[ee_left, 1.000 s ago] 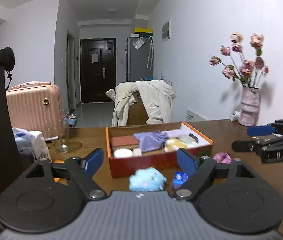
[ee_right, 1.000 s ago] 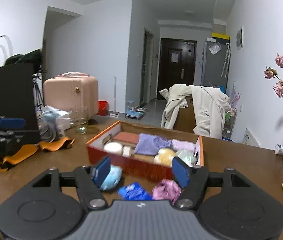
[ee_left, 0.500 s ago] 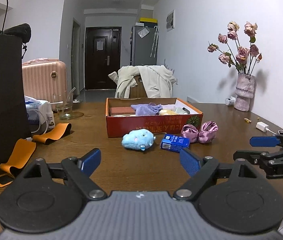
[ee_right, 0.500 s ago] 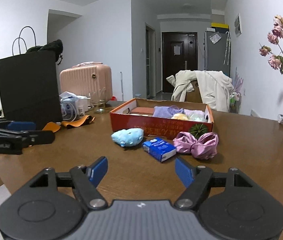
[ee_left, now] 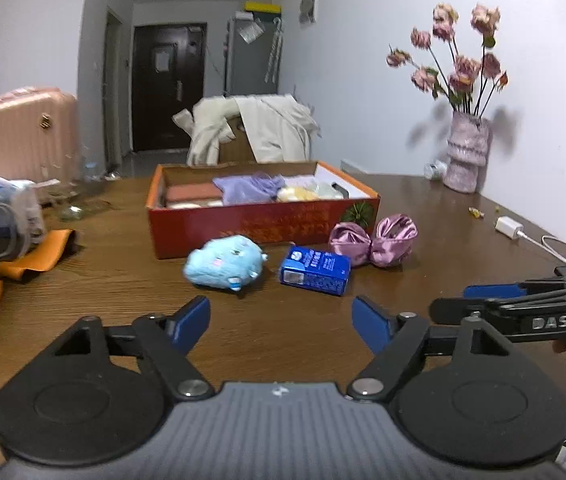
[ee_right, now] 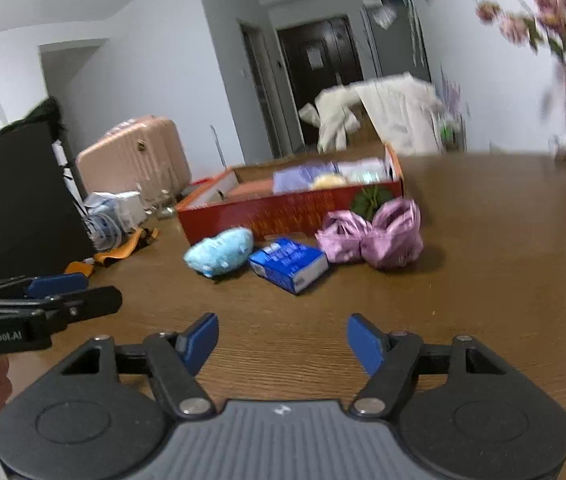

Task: Organize soft objects
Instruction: 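Reach the left tool to the blue milk carton and grasp it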

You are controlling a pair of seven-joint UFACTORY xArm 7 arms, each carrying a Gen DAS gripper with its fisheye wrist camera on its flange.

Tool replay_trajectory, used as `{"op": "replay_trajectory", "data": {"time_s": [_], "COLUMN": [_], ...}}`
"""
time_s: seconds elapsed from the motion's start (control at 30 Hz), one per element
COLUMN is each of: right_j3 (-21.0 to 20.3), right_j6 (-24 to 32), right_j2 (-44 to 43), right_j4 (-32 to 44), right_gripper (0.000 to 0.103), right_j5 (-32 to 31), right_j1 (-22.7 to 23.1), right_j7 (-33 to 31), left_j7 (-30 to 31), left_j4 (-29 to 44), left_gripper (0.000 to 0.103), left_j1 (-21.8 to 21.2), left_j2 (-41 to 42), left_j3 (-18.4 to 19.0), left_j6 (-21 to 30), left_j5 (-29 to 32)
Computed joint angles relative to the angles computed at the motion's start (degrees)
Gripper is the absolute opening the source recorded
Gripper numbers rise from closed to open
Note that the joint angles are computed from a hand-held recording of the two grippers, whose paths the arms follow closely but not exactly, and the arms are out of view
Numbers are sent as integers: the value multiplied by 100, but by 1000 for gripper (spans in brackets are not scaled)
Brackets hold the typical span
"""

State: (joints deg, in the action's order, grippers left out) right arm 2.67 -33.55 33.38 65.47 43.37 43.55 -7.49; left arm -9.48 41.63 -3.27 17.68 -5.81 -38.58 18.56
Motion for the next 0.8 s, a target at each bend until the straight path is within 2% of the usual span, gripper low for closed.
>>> {"op": "replay_trajectory", "data": {"time_s": [0.07,0.13,0.2,0.23,0.3,0.37,0.4,0.47,0.53,0.57,0.63,0.8], "right_j3": [-43,-13,19,-13,-247,-422,-386,-190,-153,-256,-557,-699], "right_j6": [275,522,695,801,1177,1381,1457,1581,1749,1836,1931,1826], "right_j2": [259,540,841,995,1309,1568,1707,1898,2099,2164,2252,1984], "right_j4": [372,785,1233,1474,2029,2439,2651,2942,3246,3341,3444,2985], "right_gripper": [61,57,51,50,41,39,37,33,30,29,27,22], "right_j5": [-68,-460,-838,-939,-918,-936,-1027,-1280,-1458,-1485,-1506,-1797], "right_j1": [-120,-367,-584,-638,-596,-564,-652,-893,-986,-930,-736,-591], "right_j7": [79,351,663,786,979,1188,1318,1545,1731,1810,1967,2233], "left_j7": [-356,-1008,-1473,-1463,-1301,-1082,-893,-609,-270,-112,12,154], "left_j4": [547,1299,2128,2425,3051,3540,3782,4151,4435,4533,4486,3781], "left_gripper": [68,63,58,52,48,46,46,46,35,35,33,28], "left_j1": [234,741,1180,1252,1487,1819,2106,2271,2466,2577,2694,2924], "left_j2": [324,768,1276,1481,1961,2422,2725,3101,3466,3626,3675,3133], "left_j3": [-172,-582,-1108,-1263,-1695,-2242,-2685,-3116,-3561,-3777,-3912,-3975], "left_j6": [366,880,1615,1883,2362,2744,2982,3422,3864,4054,4086,4022], "left_j5": [492,1369,1924,1924,2014,2042,2098,1977,1806,1690,1492,1138]}}
